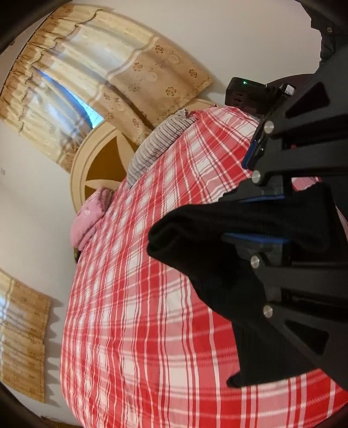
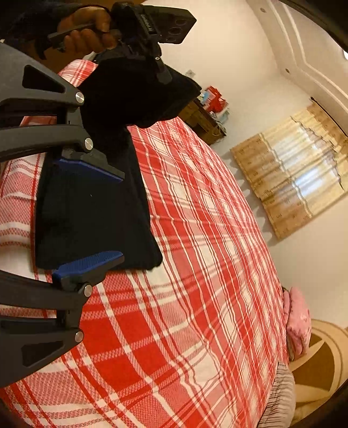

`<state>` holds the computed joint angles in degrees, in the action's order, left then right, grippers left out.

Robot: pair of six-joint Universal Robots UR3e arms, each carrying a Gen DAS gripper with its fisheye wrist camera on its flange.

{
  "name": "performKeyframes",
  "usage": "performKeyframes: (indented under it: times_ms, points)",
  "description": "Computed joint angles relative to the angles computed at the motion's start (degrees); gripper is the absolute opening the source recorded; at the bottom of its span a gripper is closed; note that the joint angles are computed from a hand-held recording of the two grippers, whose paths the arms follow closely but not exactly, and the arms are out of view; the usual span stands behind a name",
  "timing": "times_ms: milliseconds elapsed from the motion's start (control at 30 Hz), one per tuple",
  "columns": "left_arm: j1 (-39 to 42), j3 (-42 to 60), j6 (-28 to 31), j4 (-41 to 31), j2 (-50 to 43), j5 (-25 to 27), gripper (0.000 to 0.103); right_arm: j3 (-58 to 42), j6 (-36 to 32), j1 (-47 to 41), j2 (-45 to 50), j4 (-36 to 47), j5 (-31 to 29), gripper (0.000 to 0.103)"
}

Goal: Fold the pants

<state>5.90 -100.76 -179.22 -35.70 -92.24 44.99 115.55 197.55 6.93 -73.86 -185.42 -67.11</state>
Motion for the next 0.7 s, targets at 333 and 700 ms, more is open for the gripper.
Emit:
performKeyframes:
  times_ms: [333,700]
  points:
    - [-10.0,10.9,-3.7,0.9,-13.6,5.1,0.019,3.2,4.3,-2.6,-0.2,-4.5,-0.6,0.055]
    - [-19.6,15.9,-4.2,4.7,-22.5,17.4,0.025,4.2,5.6,-4.6,0.2,-5.4,0.7,0.055]
